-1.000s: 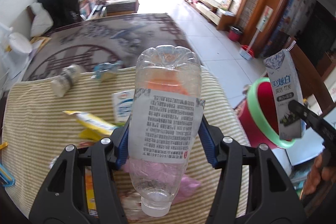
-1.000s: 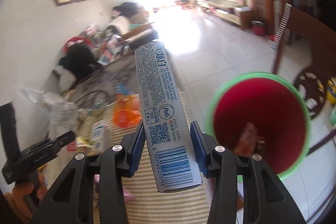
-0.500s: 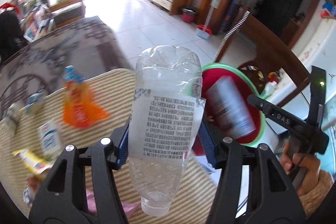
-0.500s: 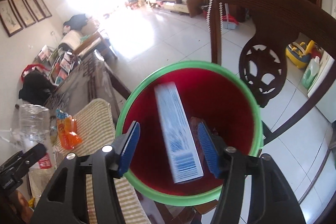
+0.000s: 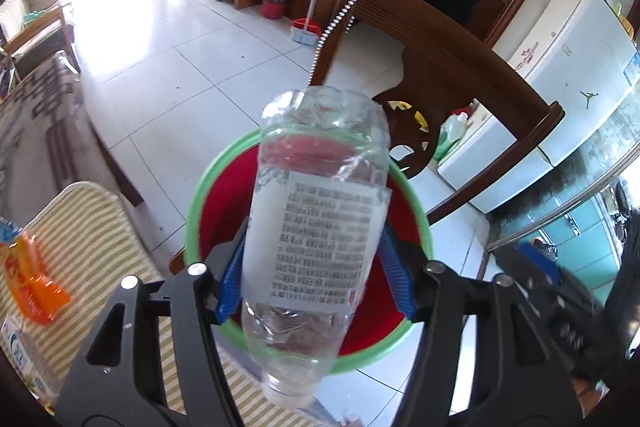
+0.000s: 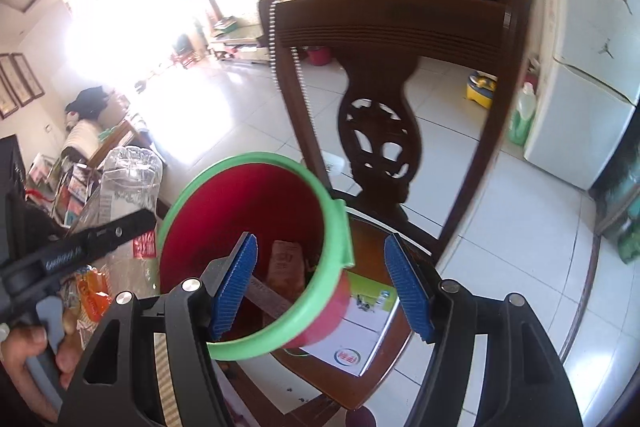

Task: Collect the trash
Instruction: 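Drop the toothpaste box and plastic bottle into the red bin, opening both grippers, then grasp the crumpled foil ball with the left gripper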

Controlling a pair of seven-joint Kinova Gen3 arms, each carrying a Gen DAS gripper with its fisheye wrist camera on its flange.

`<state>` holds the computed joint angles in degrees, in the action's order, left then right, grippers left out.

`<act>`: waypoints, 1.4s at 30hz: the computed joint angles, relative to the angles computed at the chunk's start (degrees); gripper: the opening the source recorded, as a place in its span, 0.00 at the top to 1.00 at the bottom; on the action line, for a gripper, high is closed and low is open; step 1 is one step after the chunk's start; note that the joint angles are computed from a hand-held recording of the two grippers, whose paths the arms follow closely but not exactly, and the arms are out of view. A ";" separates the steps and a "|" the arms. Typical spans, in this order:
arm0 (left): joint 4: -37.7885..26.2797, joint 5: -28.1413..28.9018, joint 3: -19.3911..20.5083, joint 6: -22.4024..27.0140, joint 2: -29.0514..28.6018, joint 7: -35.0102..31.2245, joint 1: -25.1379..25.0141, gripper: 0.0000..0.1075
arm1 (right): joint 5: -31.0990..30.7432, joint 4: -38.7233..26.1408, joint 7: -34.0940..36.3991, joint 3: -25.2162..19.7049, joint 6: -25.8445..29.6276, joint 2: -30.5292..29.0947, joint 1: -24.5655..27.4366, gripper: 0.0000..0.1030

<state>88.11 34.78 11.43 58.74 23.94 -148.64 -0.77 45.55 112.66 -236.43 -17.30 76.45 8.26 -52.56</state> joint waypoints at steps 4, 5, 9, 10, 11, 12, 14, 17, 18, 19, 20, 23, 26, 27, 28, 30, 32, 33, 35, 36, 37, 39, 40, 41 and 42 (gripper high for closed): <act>0.25 1.86 0.07 1.70 -0.73 -0.07 -1.39 0.34 | -0.36 -0.37 -2.16 -0.66 2.26 0.12 -1.21 0.38; 0.87 2.31 -0.33 1.61 -1.37 -0.90 -1.58 0.34 | -0.28 -0.69 -2.03 -0.70 2.63 0.15 -1.38 0.38; 4.56 5.31 -1.03 0.03 -4.76 -6.95 -4.86 0.32 | 1.66 -1.34 -0.14 -0.05 0.67 0.71 -0.80 0.38; 5.85 6.28 -1.63 -0.11 -5.92 -8.94 -6.33 0.32 | 2.28 -1.63 0.76 0.18 -0.26 0.91 -0.46 0.38; 6.53 7.05 -2.15 -0.38 -6.42 -10.00 -6.74 0.32 | 2.94 -2.16 2.11 0.52 -1.31 1.24 0.01 0.38; 7.15 7.68 -2.81 -0.35 -6.98 -10.88 -7.50 0.31 | 3.77 -2.83 3.51 0.84 -2.32 1.72 0.37 0.37; 7.37 8.44 -4.62 0.51 -7.19 -10.64 -9.22 0.31 | 5.31 -3.82 5.96 1.61 -4.72 2.53 1.07 0.37; 6.32 8.25 -6.91 2.26 -6.32 -7.42 -11.52 0.31 | 7.26 -6.12 10.66 2.79 -8.90 4.22 2.07 0.37; 6.28 8.02 -7.21 1.94 -6.28 -6.71 -11.85 0.31 | 7.85 -7.12 12.49 3.23 -10.38 4.98 2.31 0.37; 6.06 7.82 -7.76 1.64 -6.19 -6.15 -12.66 0.31 | 8.18 -8.17 14.31 3.68 -11.72 5.73 2.47 0.37; 5.88 7.77 -8.04 1.40 -6.12 -5.83 -13.40 0.31 | 8.36 -9.14 15.72 4.16 -12.76 6.47 2.44 0.37; 5.77 7.90 -9.32 0.40 -6.09 -5.27 -16.45 0.31 | 8.51 -12.76 20.81 5.61 -16.52 9.09 2.30 0.36; 5.35 7.73 -10.36 -0.23 -5.60 -4.47 -19.33 0.31 | 7.54 -16.16 25.23 7.11 -20.04 11.60 1.97 0.35; 5.05 7.54 -10.78 -0.54 -5.35 -3.87 -20.30 0.31 | 6.97 -17.77 27.22 7.47 -21.07 12.67 1.92 0.35; 4.85 7.37 -11.43 -1.15 -4.99 -3.09 -21.51 0.31 | 6.47 -19.10 28.72 7.87 -21.53 13.54 1.59 0.35; 3.67 7.00 -11.88 -1.09 -4.14 -2.11 -23.72 0.31 | 5.40 -22.47 32.21 8.61 -21.98 15.45 0.90 0.35; 2.10 6.78 -12.34 -1.43 -2.99 -1.29 -26.19 0.31 | 4.34 -25.82 35.16 9.43 -21.76 17.27 -0.06 0.35; 1.63 6.69 -12.43 -1.87 -2.55 -1.29 -27.35 0.31 | 3.73 -27.73 36.67 9.84 -21.41 18.32 -0.57 0.35; -0.51 6.09 -12.66 -2.51 -1.00 -0.51 -29.46 0.31 | 2.53 -30.56 38.67 10.81 -21.04 19.95 -1.56 0.35; -1.38 5.66 -12.63 -2.83 -0.36 -0.42 -30.47 0.31 | 1.75 -32.18 39.54 11.26 -20.77 20.91 -2.06 0.35; -3.01 4.76 -12.81 -3.12 0.85 -0.12 -31.42 0.31 | 0.79 -34.25 40.71 11.69 -20.24 22.01 -2.42 0.35; -6.43 2.94 -12.50 -2.29 3.07 0.42 -33.17 0.31 | -0.84 -38.49 42.58 12.69 -18.50 24.26 -3.72 0.35; -8.19 1.94 -12.23 -1.82 4.29 0.60 -33.89 0.31 | -1.44 -39.69 43.07 13.30 -18.05 25.05 -4.34 0.35; -9.91 0.70 -12.02 -1.33 5.52 0.77 -34.48 0.31 | -2.23 -41.68 43.93 13.82 -17.20 26.11 -4.96 0.35; -11.12 -0.28 -11.71 -0.85 6.47 0.94 -35.06 0.31 | -3.04 -43.61 44.66 14.36 -16.36 27.14 -5.58 0.34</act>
<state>76.99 34.50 -0.27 57.89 30.41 -147.70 -35.83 42.51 69.04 -191.77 -2.94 60.09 35.40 -58.14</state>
